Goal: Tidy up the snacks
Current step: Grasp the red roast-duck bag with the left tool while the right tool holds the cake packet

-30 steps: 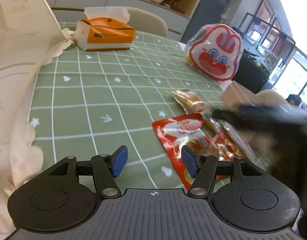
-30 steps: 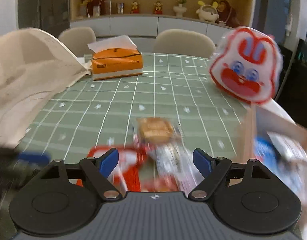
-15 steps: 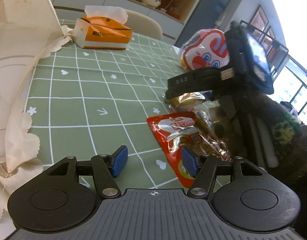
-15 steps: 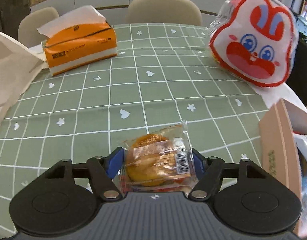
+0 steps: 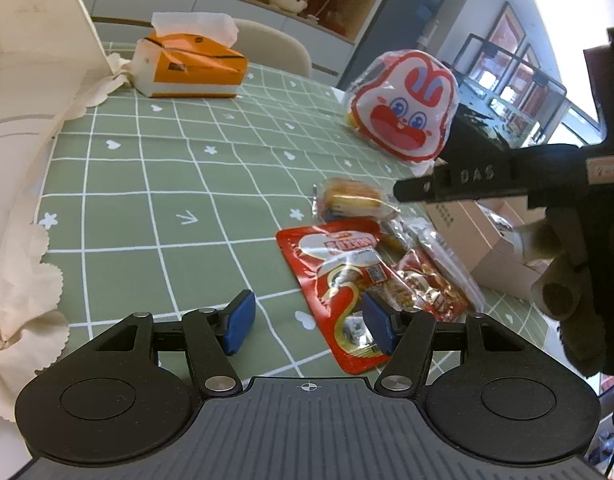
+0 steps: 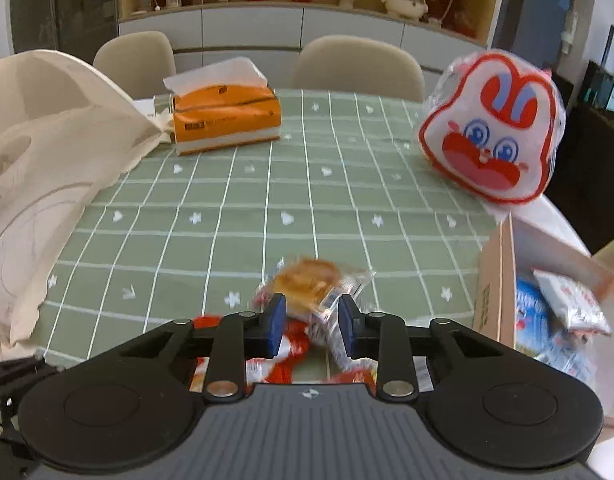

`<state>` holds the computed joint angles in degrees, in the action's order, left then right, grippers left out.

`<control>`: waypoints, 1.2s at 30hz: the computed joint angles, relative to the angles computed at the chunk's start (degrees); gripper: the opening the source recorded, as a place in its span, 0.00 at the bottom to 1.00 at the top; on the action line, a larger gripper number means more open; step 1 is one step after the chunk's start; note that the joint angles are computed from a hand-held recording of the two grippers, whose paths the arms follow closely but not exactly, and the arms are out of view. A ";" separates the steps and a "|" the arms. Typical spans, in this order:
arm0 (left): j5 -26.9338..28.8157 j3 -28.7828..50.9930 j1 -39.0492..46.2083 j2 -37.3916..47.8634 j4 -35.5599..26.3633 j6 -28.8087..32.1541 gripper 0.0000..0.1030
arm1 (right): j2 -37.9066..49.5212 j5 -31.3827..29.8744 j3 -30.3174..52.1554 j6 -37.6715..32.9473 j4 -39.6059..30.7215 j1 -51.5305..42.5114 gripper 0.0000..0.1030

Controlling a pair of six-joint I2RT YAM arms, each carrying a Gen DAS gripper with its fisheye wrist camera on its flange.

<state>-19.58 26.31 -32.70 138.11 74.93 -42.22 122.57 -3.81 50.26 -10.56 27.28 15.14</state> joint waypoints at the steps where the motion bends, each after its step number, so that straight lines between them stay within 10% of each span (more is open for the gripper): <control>1: -0.22 -0.06 -0.21 -0.02 0.12 -0.07 0.63 | 0.46 -0.02 0.56 0.48 -0.47 -0.17 0.28; 5: -1.31 0.03 -1.01 -0.39 -0.07 0.43 0.63 | 2.26 -4.07 2.83 3.78 -1.07 -2.00 0.29; 9: -1.92 -0.45 -1.42 -1.56 -0.66 0.67 0.63 | 6.68 -6.72 9.82 9.87 -5.07 -3.19 0.80; 15: -3.54 -0.26 -2.11 -3.27 -3.72 1.85 0.63 | 16.84 0.47 23.09 10.47 -10.98 -0.26 0.81; 22: -1.34 0.34 -0.82 -2.64 -4.67 1.24 0.63 | 9.75 -0.81 10.56 3.36 -1.03 -0.02 0.44; 29: 2.54 -0.21 0.90 -2.06 -2.17 1.75 0.64 | -0.69 -14.37 -8.04 -0.54 5.98 -9.18 0.21; 36: 2.11 3.80 -1.20 -3.64 -10.23 7.43 0.63 | -2.40 -24.33 -17.56 -7.37 9.86 -21.96 0.18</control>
